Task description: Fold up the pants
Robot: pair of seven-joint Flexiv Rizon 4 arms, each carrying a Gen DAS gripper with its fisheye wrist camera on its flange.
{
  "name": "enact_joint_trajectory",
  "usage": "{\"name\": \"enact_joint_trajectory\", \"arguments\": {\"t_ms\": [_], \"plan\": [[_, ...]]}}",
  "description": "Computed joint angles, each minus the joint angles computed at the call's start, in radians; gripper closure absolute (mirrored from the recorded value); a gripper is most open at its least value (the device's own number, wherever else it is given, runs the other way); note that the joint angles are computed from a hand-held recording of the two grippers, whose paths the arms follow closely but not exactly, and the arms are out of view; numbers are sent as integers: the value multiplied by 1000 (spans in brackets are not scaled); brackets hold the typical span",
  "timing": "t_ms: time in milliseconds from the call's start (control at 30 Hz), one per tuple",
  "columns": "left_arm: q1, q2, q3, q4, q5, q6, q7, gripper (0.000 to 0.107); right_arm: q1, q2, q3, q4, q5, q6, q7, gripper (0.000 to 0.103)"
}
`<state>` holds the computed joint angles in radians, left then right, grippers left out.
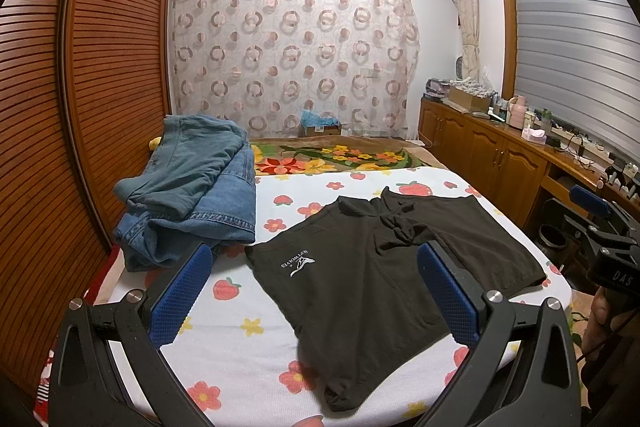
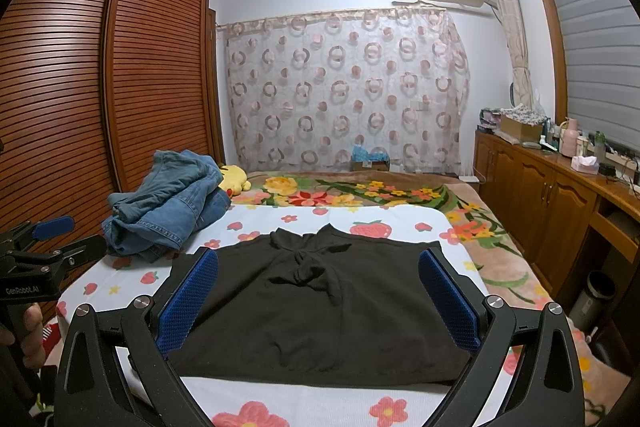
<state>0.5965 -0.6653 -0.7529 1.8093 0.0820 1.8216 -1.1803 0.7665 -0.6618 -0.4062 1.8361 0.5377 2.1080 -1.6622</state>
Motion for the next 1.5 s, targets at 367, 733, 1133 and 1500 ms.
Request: {"name": "enact_joint_trajectory", "arguments": {"t_ms": [367,733,1133,1500], "plan": [[-2,10,4,-1,-18,-36,11,4,1,-5,-6,3,0,-13,1,3],[-49,-16,31,9,-97,-94,108,4,0,-18,-61,14,-68,-91,87,3],[-52,-95,27,-29,-191,-191,247,4,18,-25,-177,63,-204,-237,240,10],[-172,-142,175,-202,-343,-370,361,28,35,-46,-244,16,-350,-366,413,24]]}}
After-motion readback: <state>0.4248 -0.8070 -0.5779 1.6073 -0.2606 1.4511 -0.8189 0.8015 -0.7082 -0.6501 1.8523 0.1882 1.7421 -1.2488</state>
